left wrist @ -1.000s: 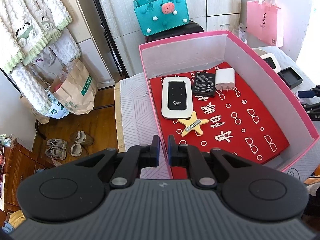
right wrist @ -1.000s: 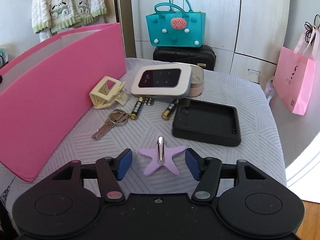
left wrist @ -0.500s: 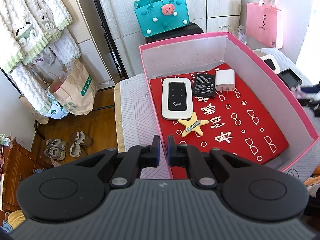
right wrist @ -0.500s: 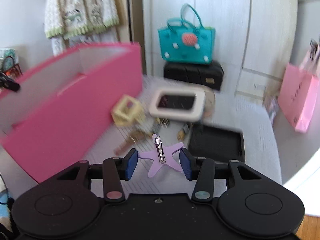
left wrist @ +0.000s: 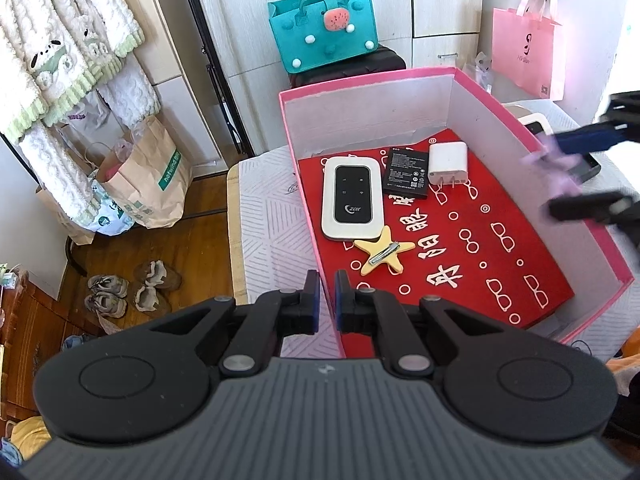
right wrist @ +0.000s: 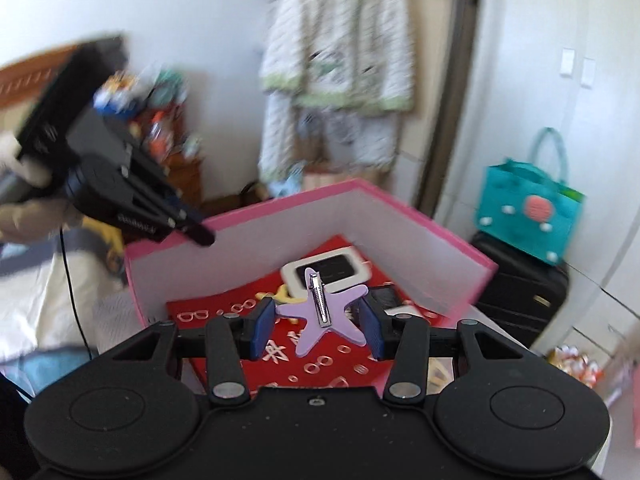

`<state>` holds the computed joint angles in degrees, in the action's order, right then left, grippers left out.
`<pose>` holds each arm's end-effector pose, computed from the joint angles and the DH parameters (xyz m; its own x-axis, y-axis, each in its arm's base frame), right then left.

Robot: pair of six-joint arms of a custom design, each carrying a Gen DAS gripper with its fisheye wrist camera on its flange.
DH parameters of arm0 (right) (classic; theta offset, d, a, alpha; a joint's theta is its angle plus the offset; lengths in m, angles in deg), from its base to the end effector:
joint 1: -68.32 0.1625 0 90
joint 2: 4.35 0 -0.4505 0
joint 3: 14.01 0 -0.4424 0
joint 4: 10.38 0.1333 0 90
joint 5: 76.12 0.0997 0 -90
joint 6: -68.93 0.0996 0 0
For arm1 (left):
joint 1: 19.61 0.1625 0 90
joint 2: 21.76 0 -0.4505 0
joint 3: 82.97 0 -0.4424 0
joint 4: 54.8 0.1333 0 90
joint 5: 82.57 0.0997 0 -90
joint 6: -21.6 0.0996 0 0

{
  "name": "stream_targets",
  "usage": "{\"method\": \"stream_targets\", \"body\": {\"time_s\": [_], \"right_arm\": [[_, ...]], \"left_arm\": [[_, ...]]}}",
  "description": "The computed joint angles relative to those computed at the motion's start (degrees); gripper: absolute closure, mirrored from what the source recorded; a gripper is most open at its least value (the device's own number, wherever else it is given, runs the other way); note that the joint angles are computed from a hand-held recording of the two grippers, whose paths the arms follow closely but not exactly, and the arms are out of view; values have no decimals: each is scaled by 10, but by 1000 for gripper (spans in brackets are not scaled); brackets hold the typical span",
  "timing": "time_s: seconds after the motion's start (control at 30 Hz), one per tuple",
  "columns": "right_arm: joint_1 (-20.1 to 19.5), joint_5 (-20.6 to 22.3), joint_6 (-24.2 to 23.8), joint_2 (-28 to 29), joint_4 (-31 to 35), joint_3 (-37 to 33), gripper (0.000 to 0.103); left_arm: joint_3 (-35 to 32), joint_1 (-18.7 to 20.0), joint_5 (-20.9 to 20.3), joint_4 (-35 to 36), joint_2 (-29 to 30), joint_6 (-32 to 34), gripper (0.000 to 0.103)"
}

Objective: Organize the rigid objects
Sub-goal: 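Carry the purple star clip into the pink box and release it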

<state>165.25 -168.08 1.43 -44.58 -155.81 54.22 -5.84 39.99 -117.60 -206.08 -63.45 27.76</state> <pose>0.2338 -0.8469 0.2033 -0.2815 -0.8542 0.4372 -0.9593 0.2402 -0.1482 -0.2253 -0.8087 0.1976 -0.6229 0.0660 -0.7795 0.5253 0.7737 -0.3543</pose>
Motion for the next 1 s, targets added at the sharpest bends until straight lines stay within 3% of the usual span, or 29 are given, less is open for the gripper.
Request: {"method": "stream_targets", "body": {"time_s": [0.17,0.4,0.57,0.8,1.0], "right_arm": [[16,-72,-14,77,50,-95,51],[21,-110,43,138,107,-186,51],[8,-56,87,118,101,-173,36],[-25,41,133,32,-17,-59,32],[-58,66,196,-11,-92,-7,31]], "left_arm": [[8,3,-19,-9,-9,-11,96],[13,2,-21,-25,-10,2,96],[14,3,-23,-29,-10,0,96],[16,3,-18,-37,-8,-4,96],[8,1,-8,-29,-3,-15,96]]}}
